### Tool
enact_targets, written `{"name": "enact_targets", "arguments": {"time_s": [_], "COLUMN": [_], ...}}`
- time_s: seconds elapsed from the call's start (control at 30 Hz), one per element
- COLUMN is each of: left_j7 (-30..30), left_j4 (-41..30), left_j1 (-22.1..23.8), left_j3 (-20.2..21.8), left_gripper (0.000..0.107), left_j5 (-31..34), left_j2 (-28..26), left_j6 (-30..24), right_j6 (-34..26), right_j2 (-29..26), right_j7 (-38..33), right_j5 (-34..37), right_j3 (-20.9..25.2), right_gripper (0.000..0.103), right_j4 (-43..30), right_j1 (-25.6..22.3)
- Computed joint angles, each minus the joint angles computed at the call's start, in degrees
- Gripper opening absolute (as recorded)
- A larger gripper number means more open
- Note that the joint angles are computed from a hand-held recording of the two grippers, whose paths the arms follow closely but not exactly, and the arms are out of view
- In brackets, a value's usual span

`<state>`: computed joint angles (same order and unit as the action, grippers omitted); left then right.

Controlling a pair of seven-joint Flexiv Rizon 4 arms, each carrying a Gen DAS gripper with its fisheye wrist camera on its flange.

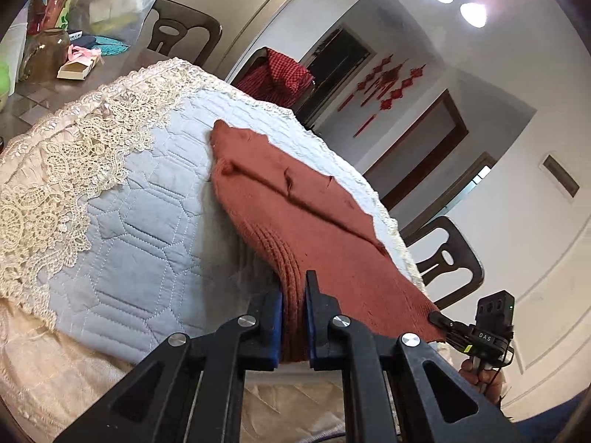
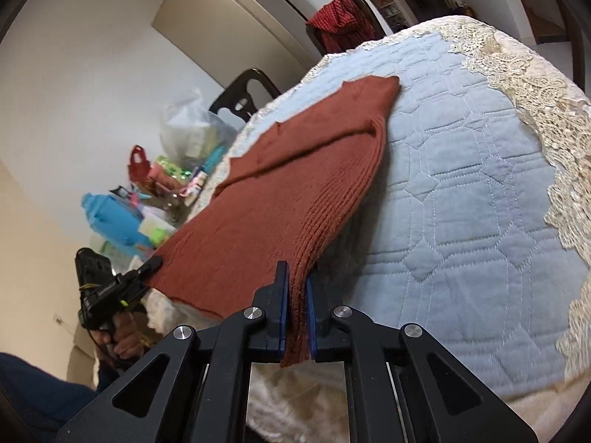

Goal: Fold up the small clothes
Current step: 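Lift the hem with both grippers and fold it over toward the collar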

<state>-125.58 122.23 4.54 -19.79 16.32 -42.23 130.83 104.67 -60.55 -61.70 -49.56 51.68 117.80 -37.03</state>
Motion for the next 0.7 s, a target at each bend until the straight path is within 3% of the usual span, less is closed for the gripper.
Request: {"name": "enact_targets", "arguments": {"time_s": [0.23,0.47,0.6,0.7], "left_j7": [1.4,4.0,7.0,9.9], "left_j4": [-1.4,-7.8,-13.6,-19.3], "left_j1": [-0.5,0.3,1.3,2.1], "left_j3": [1.1,0.8,-0.5,-2.3], "left_gripper": [0.012,0.012,0.012,0.012], "left_j5": [-0.3,-1.6,-2.3,-3.3], "left_j2": [1.6,1.4,0.7,-1.2], "left_j6": [-0.1,-4.8,-8.8,-12.8], "right_j6": [3.2,4.0,2.2,-2.8], "right_j2": [0.5,-2.5,-4.7,-8.5], "right_j7": [2.0,6.5,8.2,6.6], "right_j5": [-3.0,-8.6,-10.4,-10.8], "right_j3": [0.3,-0.2,1.0,5.2], "right_gripper": [0.008,0.008,0.008,0.008], "right_j4": [0.1,-7.6,-13.9,-19.6], "right_j1": [-0.8,2.4,3.9,4.5]}}
